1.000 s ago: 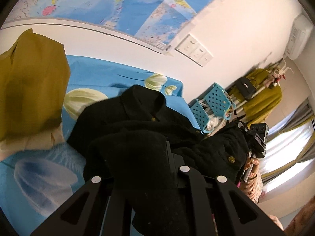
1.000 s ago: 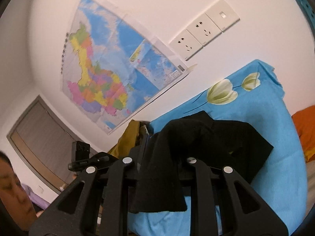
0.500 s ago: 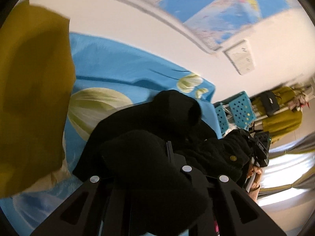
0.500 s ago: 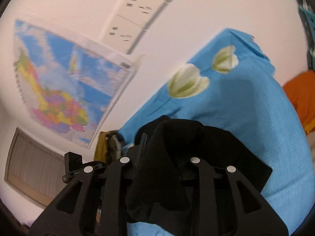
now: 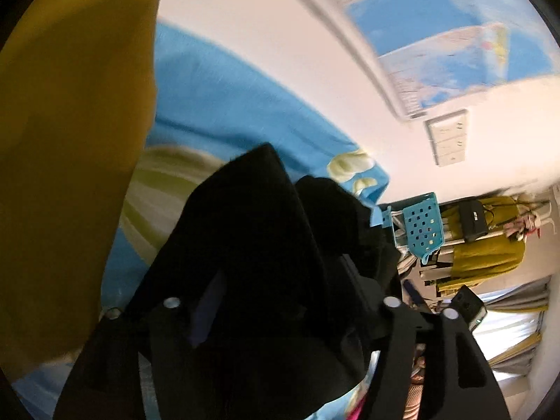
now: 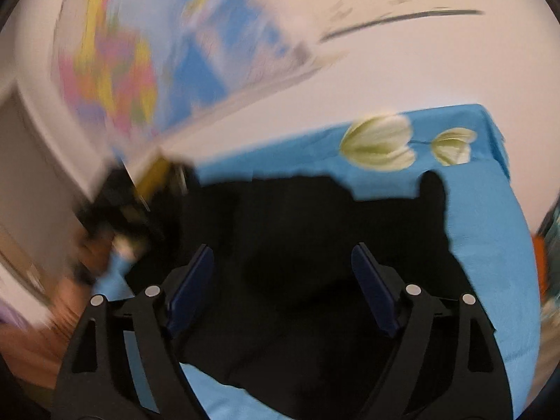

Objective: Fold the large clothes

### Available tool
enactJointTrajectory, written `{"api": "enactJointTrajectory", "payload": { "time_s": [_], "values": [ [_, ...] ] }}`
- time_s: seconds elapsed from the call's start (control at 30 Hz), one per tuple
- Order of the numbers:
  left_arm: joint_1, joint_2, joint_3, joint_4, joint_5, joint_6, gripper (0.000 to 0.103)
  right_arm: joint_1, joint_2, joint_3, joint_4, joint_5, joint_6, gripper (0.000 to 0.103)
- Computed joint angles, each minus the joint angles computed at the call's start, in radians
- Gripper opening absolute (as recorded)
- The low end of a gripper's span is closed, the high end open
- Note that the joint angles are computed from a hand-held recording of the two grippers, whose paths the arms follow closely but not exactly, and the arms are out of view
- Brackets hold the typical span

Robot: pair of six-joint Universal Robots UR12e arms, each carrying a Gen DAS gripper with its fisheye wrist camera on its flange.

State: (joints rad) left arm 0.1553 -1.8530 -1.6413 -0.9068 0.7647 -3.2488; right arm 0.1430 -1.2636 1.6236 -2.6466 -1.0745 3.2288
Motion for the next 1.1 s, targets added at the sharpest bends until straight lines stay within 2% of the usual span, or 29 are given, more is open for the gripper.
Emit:
{"api": "enactJointTrajectory", "payload": {
  "time_s": [0.07, 0.13, 0.2, 0.27, 0.33, 0.4, 0.47, 0.5, 0.53, 0.57, 0.63, 0.67, 0.7, 0.77, 0.8, 0.83, 0.87, 0.93, 0.97, 1.0, 1.07, 1.1],
  "values": [
    [-0.002, 0.027, -0.035, 0.087, 0.002, 0.010, 0.074, 0.019, 0.019, -0.018, 0.034, -0.044, -0.033, 0.077],
    [-0.015, 0.061, -0.067, 0.145, 0.029, 0.073, 0.077, 0.042, 0.039, -0.036, 0.054, -0.133, -0.080, 0.059],
    [-0.037, 0.084, -0.084, 0.160, 0.056, 0.149, 0.077, 0.044, 0.050, -0.040, 0.054, -0.139, -0.089, 0.029],
    [-0.072, 0.099, -0.093, 0.157, 0.089, 0.260, 0.080, 0.039, 0.051, -0.033, 0.023, -0.118, -0.088, 0.018],
    [-0.116, 0.096, -0.080, 0.129, 0.154, 0.346, 0.080, 0.041, 0.048, -0.031, -0.014, -0.121, -0.078, 0.010],
    [-0.147, 0.079, -0.061, 0.094, 0.194, 0.392, 0.072, 0.042, 0.039, -0.025, -0.092, -0.143, -0.053, 0.006],
    [-0.173, 0.046, -0.026, 0.038, 0.229, 0.407, 0.047, 0.045, 0.039, -0.026, -0.152, -0.160, -0.029, 0.005],
    [-0.184, 0.024, -0.006, 0.022, 0.255, 0.388, 0.040, 0.049, 0.044, -0.034, -0.158, -0.168, -0.032, 0.005],
    [-0.191, 0.014, -0.002, 0.043, 0.283, 0.367, 0.027, 0.055, 0.052, -0.045, -0.135, -0.189, -0.044, 0.005],
    [-0.198, -0.003, 0.002, 0.083, 0.331, 0.332, 0.022, 0.060, 0.061, -0.057, -0.109, -0.207, -0.048, 0.005],
    [-0.188, -0.029, 0.018, 0.069, 0.332, 0.265, 0.022, 0.060, 0.092, -0.097, 0.039, -0.204, -0.050, 0.009],
    [-0.180, -0.036, 0.021, 0.056, 0.320, 0.237, 0.022, 0.062, 0.099, -0.104, 0.077, -0.224, -0.040, 0.018],
    [-0.166, -0.037, 0.016, 0.046, 0.282, 0.214, 0.022, 0.060, 0.097, -0.098, 0.073, -0.223, -0.030, 0.030],
    [-0.149, -0.018, -0.018, 0.085, 0.247, 0.209, 0.027, 0.042, 0.071, -0.048, -0.020, -0.178, 0.007, 0.041],
    [-0.142, 0.003, -0.048, 0.138, 0.251, 0.213, 0.040, 0.036, 0.056, -0.026, -0.056, -0.167, 0.013, 0.048],
    [-0.139, 0.021, -0.072, 0.188, 0.261, 0.215, 0.046, 0.032, 0.040, -0.003, -0.089, -0.162, 0.012, 0.050],
    [-0.133, 0.040, -0.097, 0.234, 0.267, 0.220, 0.058, 0.025, 0.020, 0.023, -0.123, -0.160, 0.010, 0.053],
    [-0.112, 0.091, -0.165, 0.349, 0.281, 0.237, 0.067, -0.004, -0.038, 0.104, -0.207, -0.152, 0.025, 0.060],
    [-0.103, 0.114, -0.191, 0.380, 0.288, 0.250, 0.074, -0.015, -0.062, 0.140, -0.242, -0.159, 0.042, 0.068],
    [-0.098, 0.128, -0.209, 0.406, 0.305, 0.256, 0.078, -0.022, -0.082, 0.165, -0.260, -0.167, 0.056, 0.076],
    [-0.083, 0.170, -0.267, 0.460, 0.344, 0.264, 0.083, -0.042, -0.126, 0.230, -0.277, -0.180, 0.084, 0.080],
    [-0.079, 0.178, -0.280, 0.464, 0.358, 0.269, 0.089, -0.051, -0.137, 0.249, -0.274, -0.171, 0.092, 0.086]
  ]
}}
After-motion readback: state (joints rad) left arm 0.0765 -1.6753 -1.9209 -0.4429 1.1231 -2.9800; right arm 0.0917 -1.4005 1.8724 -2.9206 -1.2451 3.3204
